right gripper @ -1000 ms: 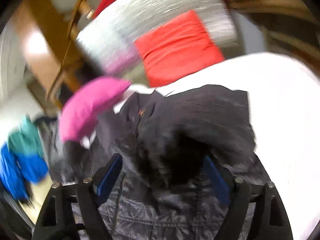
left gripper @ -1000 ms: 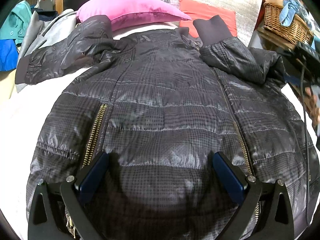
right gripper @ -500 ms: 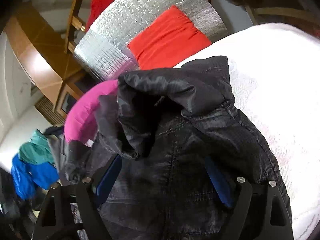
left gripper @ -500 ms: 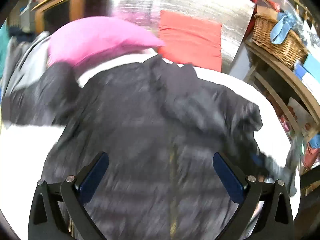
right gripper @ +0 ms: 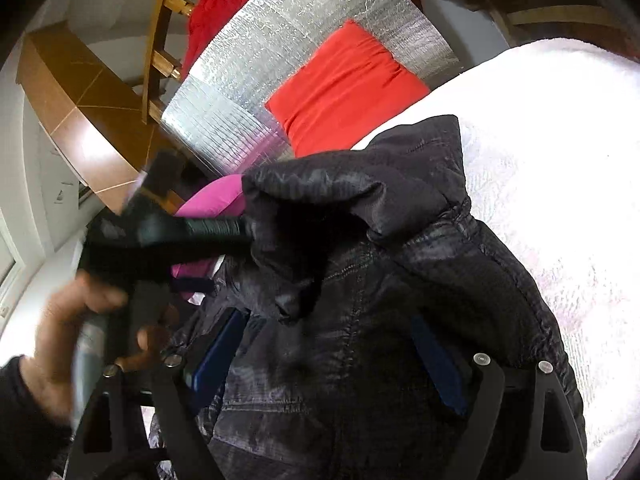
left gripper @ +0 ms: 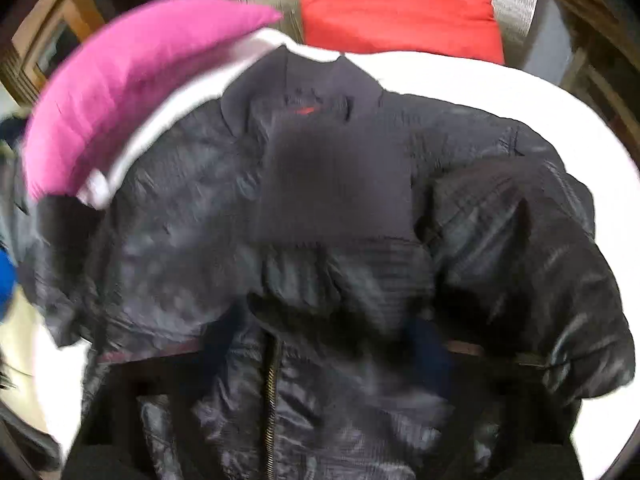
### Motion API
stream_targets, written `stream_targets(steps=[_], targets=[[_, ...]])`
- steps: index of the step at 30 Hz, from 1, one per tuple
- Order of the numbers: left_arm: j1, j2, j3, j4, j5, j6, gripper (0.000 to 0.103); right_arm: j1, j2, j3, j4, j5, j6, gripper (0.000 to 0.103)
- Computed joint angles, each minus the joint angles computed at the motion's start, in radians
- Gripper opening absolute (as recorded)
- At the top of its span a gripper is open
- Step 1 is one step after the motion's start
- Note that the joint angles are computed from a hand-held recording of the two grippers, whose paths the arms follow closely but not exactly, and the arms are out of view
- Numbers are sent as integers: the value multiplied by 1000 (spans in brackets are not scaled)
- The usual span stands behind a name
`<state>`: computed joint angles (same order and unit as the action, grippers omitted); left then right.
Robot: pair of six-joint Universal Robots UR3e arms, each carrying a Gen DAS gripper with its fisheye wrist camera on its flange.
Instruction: Fold large clothes
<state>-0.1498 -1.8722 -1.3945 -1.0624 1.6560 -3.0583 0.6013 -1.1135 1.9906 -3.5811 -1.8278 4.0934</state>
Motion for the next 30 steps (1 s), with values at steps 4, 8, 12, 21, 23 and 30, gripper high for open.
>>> stream_targets(steps=[4, 8, 12, 21, 23, 30], targets=[[148, 257, -313, 153, -124, 70, 40, 2, 5, -5, -1, -1, 3, 88], [467, 581, -652, 186, -359, 225, 50, 5, 4, -12, 13, -5, 5, 88], [672, 657, -749, 96, -467, 329, 62, 8, 4, -19, 24, -9, 6, 88], [946, 597, -662, -251, -723, 409, 79, 13, 4, -34, 62, -17, 0, 88], [971, 568, -640, -303, -763, 379, 80, 13, 3, -33, 62, -18, 1, 88], [891, 435, -569, -218, -767, 203, 81, 13, 3, -29, 58, -17, 0, 88]])
